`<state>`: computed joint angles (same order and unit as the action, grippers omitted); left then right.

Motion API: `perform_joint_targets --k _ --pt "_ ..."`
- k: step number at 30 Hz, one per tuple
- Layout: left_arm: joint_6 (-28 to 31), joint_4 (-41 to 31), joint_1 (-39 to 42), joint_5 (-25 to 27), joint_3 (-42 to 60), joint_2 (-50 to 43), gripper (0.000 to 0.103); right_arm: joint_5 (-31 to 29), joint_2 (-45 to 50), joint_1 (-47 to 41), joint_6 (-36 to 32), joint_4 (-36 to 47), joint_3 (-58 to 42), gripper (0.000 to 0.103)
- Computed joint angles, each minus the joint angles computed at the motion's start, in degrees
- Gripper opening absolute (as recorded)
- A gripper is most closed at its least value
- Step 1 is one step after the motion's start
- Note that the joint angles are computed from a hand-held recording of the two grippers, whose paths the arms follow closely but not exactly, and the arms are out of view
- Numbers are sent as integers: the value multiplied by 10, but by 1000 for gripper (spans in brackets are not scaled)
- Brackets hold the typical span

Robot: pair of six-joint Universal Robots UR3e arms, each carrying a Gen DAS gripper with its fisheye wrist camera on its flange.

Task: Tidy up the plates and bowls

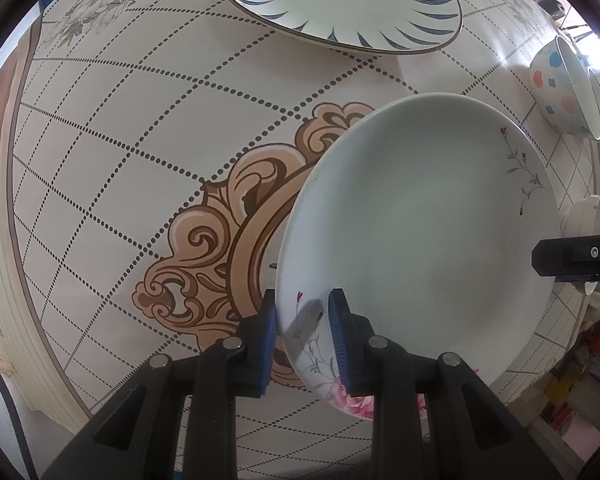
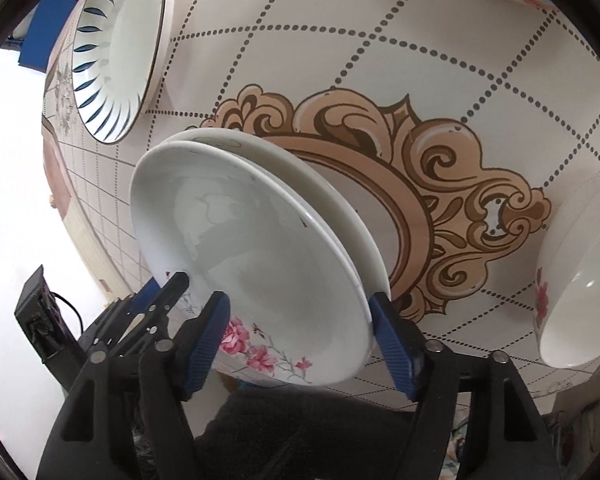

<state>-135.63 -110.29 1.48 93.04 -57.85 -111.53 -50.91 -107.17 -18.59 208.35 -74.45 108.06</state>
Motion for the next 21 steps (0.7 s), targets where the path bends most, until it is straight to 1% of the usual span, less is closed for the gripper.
perform_joint_targets --k 4,5,6,9,11,12,13,14,18,20,21 --pt "1 -20 1 0 33 -20 23 22 -30 -31 -38 31 22 78" --pt "2 -24 1 0 41 -24 23 23 -44 -55 -67 63 27 78" --pt "3 -35 2 0 55 -27 23 25 -53 -65 -77 77 29 78" --pt "1 -43 3 -2 69 -35 23 5 -77 -92 -103 127 30 78" --pt "1 -47 3 -1 74 -36 23 3 -90 -108 -125 142 38 78" --pt "2 -49 4 -3 78 -37 23 -4 -89 -104 -125 141 32 78" --pt "2 -51 6 -6 78 -34 23 -19 -88 -100 -129 136 21 78" --pt "2 -60 9 -7 89 -35 23 -37 -72 -76 -120 119 -3 78" --pt "-13 -124 31 -31 184 -60 23 -152 0 50 -45 50 -129 78" --pt "-20 -125 36 -44 221 -66 29 -213 27 111 -4 5 -182 78" --pt "-25 -119 35 -47 238 -69 35 -236 43 134 9 -12 -206 78"
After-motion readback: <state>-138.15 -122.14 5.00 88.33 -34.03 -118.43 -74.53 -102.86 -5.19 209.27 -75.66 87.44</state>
